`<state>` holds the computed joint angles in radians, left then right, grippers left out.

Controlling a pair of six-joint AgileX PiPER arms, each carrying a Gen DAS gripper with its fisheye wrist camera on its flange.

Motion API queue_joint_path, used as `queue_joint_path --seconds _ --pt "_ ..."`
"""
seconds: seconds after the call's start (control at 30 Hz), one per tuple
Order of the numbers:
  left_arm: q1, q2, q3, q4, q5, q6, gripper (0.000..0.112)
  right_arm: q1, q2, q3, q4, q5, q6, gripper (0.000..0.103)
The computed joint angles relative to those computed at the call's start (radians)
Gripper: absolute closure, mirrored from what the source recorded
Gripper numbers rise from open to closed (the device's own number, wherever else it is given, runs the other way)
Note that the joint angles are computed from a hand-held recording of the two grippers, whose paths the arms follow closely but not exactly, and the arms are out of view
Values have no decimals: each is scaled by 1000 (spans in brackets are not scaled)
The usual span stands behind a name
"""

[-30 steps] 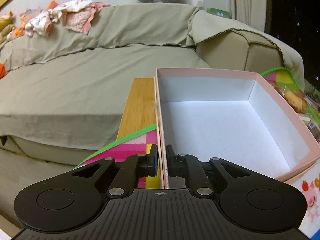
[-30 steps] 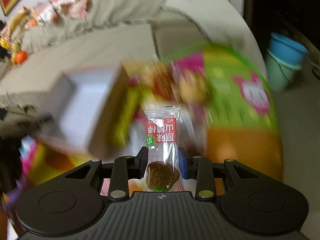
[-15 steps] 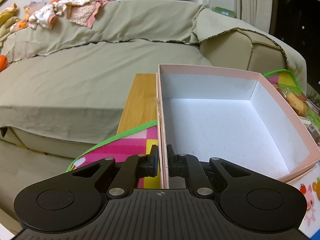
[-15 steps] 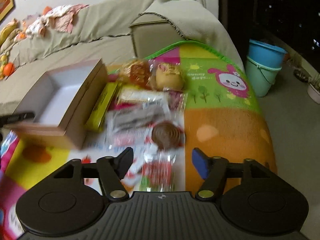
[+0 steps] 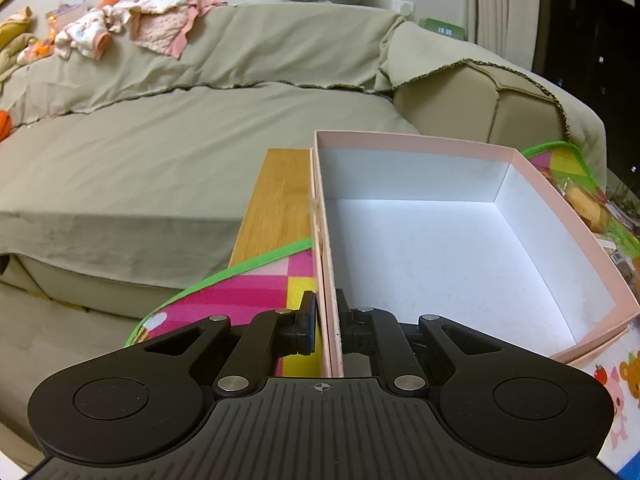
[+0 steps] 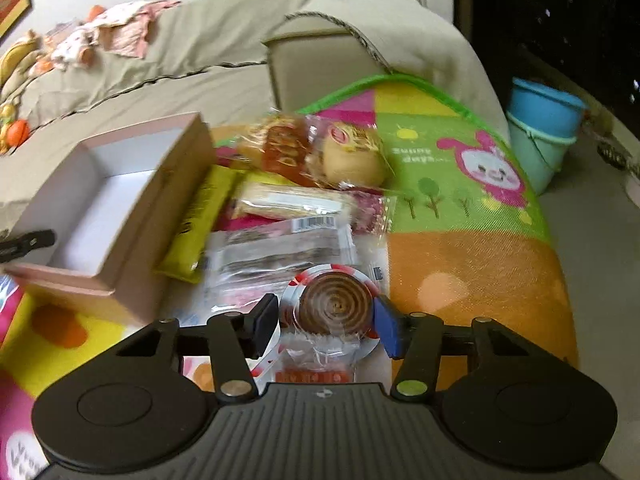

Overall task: Organize objects
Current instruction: 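Grasp the red lollipop candy with the right tool and drop it into the box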

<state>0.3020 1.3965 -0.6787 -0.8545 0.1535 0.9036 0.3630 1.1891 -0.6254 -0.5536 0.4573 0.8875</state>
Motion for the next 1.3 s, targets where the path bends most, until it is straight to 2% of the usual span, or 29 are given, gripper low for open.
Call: queue_joint_path --seconds 0.13,0.27,0.33,0.4,0.53,0.6,0.67,0.73,0.8,0.87,1.0,1.13,1.2,1.3 --pt "-6 1 -2 37 -6 -40 102 67 -142 -27 94 129 -110 51" --pt "-17 1 -3 104 -13 -101 102 231 -219 -139 48 299 -132 52" --pt "-16 0 0 69 -14 -69 102 301 -214 -211 21 341 -150 52" --pt "-16 -1 3 39 -16 -43 102 319 -185 -286 38 337 -202 52" --pt "-2 -1 7 -84 -5 81 102 251 -42 -473 222 259 -418 52" --pt "-1 -1 9 -104 -6 102 102 207 75 -602 368 237 -578 52" --pt "0 -1 9 -103 -5 101 102 202 221 -752 426 248 -650 51" --pt "-1 -2 13 -134 -9 131 102 211 352 -874 412 247 -640 42" --pt "-1 -4 19 -189 -15 183 102 224 450 -952 351 245 -570 42" --pt "-2 -5 22 -230 -18 226 101 224 478 -947 320 215 -511 42" --pt "0 -4 23 -253 -17 247 101 132 398 -787 464 138 -567 41" --pt "-7 -5 22 -199 -23 190 101 100 228 -531 284 62 -412 34" --pt "-11 -8 25 -182 -26 172 101 84 147 -421 207 63 -354 33" --pt "-14 -8 25 -176 -28 164 101 111 32 -260 47 115 -188 32"
